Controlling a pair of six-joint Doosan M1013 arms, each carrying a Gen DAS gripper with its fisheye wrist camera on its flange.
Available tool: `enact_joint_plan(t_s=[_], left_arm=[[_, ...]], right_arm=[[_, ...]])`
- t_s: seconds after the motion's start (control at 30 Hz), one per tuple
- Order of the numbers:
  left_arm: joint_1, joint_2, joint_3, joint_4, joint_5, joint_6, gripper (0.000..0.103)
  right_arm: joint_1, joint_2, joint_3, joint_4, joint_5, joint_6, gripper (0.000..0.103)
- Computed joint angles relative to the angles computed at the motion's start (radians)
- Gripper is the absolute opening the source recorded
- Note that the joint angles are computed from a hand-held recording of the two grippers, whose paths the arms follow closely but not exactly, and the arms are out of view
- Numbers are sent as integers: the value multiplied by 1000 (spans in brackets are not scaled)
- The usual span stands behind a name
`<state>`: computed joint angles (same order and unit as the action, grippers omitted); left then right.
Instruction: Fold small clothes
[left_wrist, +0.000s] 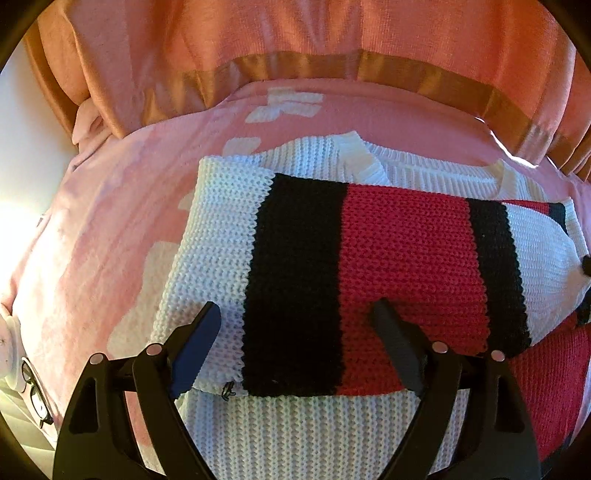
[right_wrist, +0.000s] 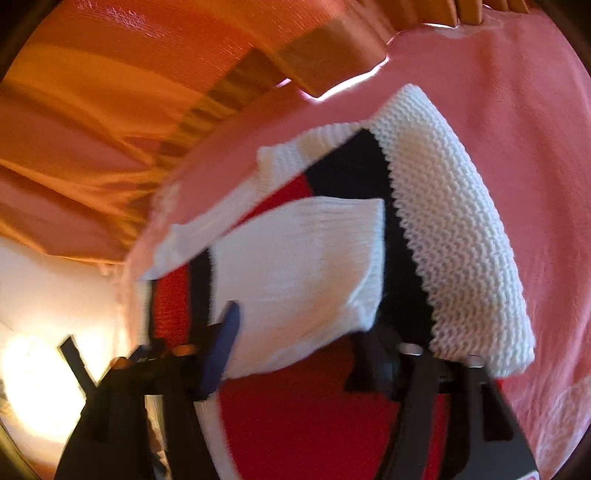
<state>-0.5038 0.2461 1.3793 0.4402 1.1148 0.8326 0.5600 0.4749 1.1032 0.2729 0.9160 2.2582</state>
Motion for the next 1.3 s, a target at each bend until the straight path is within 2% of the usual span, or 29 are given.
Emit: enact_joint_plan(t_s=[0.03, 0.13, 0.2, 0.23, 0.3, 0.37, 0.53, 0.63, 0.67, 0.73, 0.77, 0.8, 0.87, 0.97, 1.07, 1.2, 1.3], left_arm=[[0, -1, 1, 2, -3, 1, 83], [-5, -2, 7, 35, -3, 10, 83], [-3, 2, 9, 43, 6, 29, 83], [1, 0, 14, 33, -4, 35, 83], [8, -3, 17, 13, -17, 43, 83], [9, -4, 19, 8, -21, 51, 83], [18, -2, 14, -20, -22, 43, 85], [9, -1, 20, 15, -26, 32, 88], [8, -4, 25, 17, -37, 29, 88], [7, -18, 39, 19, -64, 25, 87], [5, -24, 45, 19, -72, 27, 86], [1, -37, 56, 24, -83, 30, 86], [-11, -61, 77, 48, -90, 32, 86], [-38, -129, 145, 66, -122, 13, 86], [-75, -222, 236, 21, -161, 2, 88], [-133, -317, 338, -2, -143, -61, 88], [-170, -373, 410, -31, -106, -134, 88]], right_arm=[[5, 6, -12, -32, 19, -9, 7], [43, -6, -47, -211, -3, -18, 6], [77, -21, -66, -376, -19, -36, 6], [86, -19, -73, -440, 6, -31, 5], [66, 12, -86, -412, 118, -17, 5], [38, 34, -76, -310, 174, 1, 5], [63, 17, -83, -425, 131, -10, 5], [39, 39, -83, -365, 201, -5, 9], [36, 29, -62, -360, 168, 11, 11], [41, 14, -62, -375, 174, 17, 19], [54, 4, -61, -425, 173, 23, 20], [75, -23, -38, -512, 176, 27, 22], [111, -68, 6, -633, 176, 32, 38], [143, -151, 113, -704, 137, 78, 50], [182, -244, 242, -704, 116, 137, 50], [241, -336, 388, -639, 120, 228, 51], [282, -379, 463, -611, 145, 335, 51]])
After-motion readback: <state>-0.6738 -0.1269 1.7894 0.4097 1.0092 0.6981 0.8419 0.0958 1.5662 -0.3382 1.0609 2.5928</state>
